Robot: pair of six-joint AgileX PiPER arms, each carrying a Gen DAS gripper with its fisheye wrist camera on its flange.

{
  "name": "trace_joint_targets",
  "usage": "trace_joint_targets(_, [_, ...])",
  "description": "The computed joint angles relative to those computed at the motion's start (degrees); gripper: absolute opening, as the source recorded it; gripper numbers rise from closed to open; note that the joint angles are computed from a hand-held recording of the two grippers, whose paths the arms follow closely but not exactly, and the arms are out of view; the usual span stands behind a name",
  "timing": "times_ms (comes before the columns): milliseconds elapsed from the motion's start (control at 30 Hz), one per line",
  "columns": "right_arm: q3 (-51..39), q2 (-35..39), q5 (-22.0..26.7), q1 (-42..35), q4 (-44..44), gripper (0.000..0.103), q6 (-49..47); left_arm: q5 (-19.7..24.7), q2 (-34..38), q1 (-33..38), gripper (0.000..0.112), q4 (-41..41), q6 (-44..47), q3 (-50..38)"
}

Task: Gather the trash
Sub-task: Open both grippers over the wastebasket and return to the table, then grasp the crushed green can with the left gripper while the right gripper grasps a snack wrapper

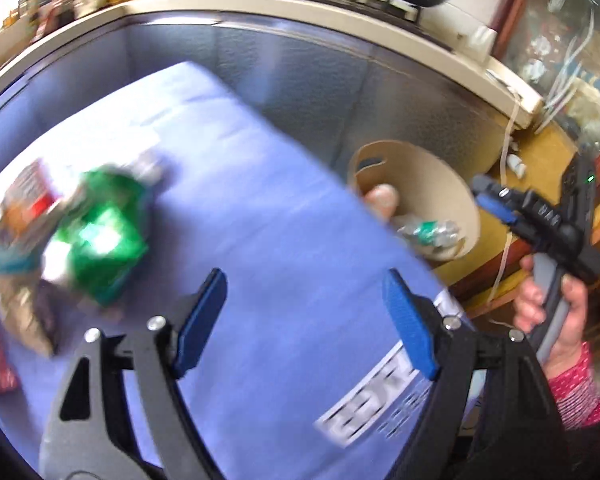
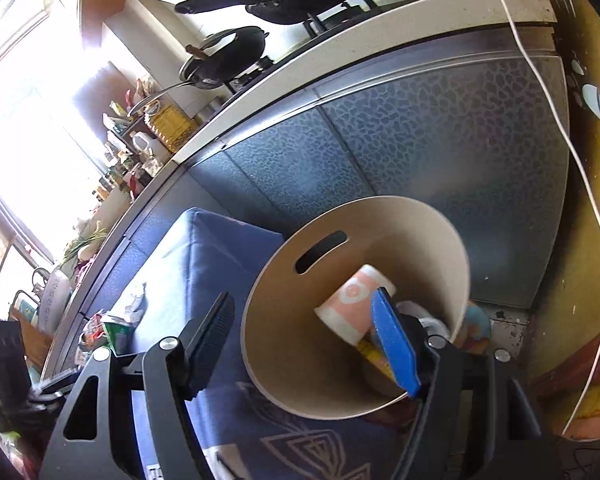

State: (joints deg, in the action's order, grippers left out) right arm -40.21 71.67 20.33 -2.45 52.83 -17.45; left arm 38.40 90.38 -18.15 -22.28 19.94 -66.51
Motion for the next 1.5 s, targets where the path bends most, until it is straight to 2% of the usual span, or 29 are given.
trace_joint_targets(100, [-1.5,0.0,-1.4,5.6,-4.1,0.071,6.5,-2.8,-6.9,5.9,0.077,3.3,-0.1,9.2])
trace_joint_targets(233, [-5.8,1.9,-3.7,15.7,-18.1,0.071,22.6,-5.0,-14.8,16.0,0.077,4.6,2.8,19.2])
trace_joint_targets(400, [-12.8,7.5,-3.0,26.9,-34.0,0.069,39.9,-1.8,-19.0,35.1,0.077,-7.3,21.5,25.3])
trace_joint_targets(467, [-16.1,10.4,-1.9,30.9,-37.7,0.064,44.4,0.0,-18.7,43.3,0.077,-12.5,29.8,26.3])
trace_joint_targets(600, [-23.9,16.9,1.5,36.1,-36.3,0.053,44.0,1.6,-16.6,54.0,0.077,-18.1,39.8,26.7])
trace_joint_targets(700, [-30.5,22.1,3.2,37.4,-33.1,0.051,42.0,3.9,-14.9,60.3,0.077,-22.0,46.9,26.9])
trace_joint_targets(800, [-42.8,31.0,7.7,35.5,-33.0,0.051,42.0,6.0,-13.6,63.8,0.077,-23.5,50.3,26.9])
trace_joint_targets(933, [-58.6,42.4,12.7,32.1,-28.3,0.051,38.9,9.4,-14.5,67.0,0.077,-25.7,53.9,27.4])
trace_joint_targets(1067, [-74.0,51.1,22.4,32.2,-28.2,0.051,36.1,12.0,-15.7,68.1,0.077,-26.5,55.3,27.2])
trace_joint_targets(1133, [-73.3,50.5,23.9,33.3,-26.8,0.048,33.6,13.4,-15.7,68.1,0.077,-26.9,55.1,26.6])
trace_joint_targets(1267, [-56.4,41.1,18.8,36.8,-13.8,0.048,21.8,15.8,-15.4,66.6,0.077,-27.8,53.8,25.2])
trace_joint_targets(1333, [-51.2,38.4,19.1,39.6,-7.6,0.048,15.3,15.9,-15.5,65.3,0.08,-28.3,53.5,25.1])
trace_joint_targets(1433, [-45.7,35.0,20.0,42.3,-2.3,0.048,7.6,15.3,-15.3,62.6,0.082,-28.5,52.3,24.7])
trace_joint_targets(1500, [-42.9,32.4,18.9,42.2,-3.0,0.048,7.6,15.3,-14.6,61.1,0.084,-28.1,50.6,24.0])
